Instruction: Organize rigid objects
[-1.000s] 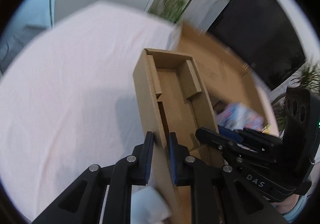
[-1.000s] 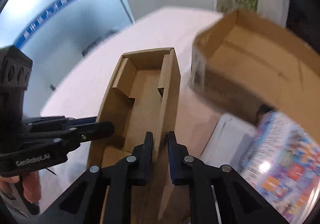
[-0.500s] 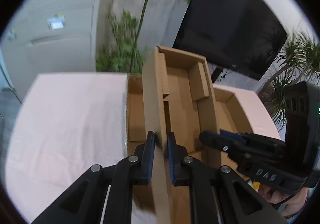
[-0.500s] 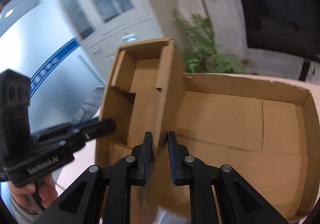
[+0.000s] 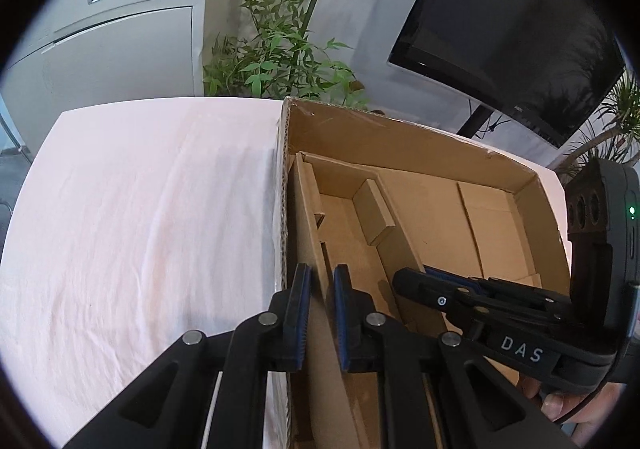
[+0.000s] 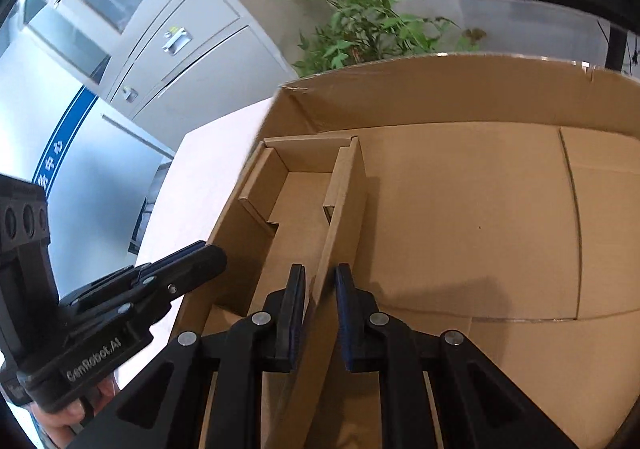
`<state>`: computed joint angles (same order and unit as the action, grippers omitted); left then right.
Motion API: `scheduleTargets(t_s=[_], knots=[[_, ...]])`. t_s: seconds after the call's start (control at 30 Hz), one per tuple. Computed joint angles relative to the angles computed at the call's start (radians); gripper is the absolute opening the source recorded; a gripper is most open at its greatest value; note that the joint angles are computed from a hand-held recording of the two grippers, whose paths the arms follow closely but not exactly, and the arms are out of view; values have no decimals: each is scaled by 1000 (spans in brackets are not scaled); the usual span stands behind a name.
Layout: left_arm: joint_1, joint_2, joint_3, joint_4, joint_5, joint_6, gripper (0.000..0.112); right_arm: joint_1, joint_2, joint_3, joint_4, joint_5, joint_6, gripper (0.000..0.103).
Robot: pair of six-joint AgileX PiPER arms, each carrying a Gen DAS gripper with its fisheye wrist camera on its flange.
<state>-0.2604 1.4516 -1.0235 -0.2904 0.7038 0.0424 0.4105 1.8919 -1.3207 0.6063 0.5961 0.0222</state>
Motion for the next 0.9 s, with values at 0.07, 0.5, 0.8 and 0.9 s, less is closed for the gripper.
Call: scheduleTargets(t_s=[0.07, 0.5, 0.8, 0.9], knots=[[23, 6, 2, -34, -5, 31, 11, -13, 23, -6, 46, 1, -34, 16], [56, -298, 281, -52, 14, 114, 34, 49, -37, 112, 62, 69, -142, 31], [73, -418, 381, -92, 46, 106, 34, 73, -59, 162, 157, 30, -157, 42], [-23, -623, 415, 27, 62, -57, 38, 94, -184, 228, 7, -19, -59, 70]])
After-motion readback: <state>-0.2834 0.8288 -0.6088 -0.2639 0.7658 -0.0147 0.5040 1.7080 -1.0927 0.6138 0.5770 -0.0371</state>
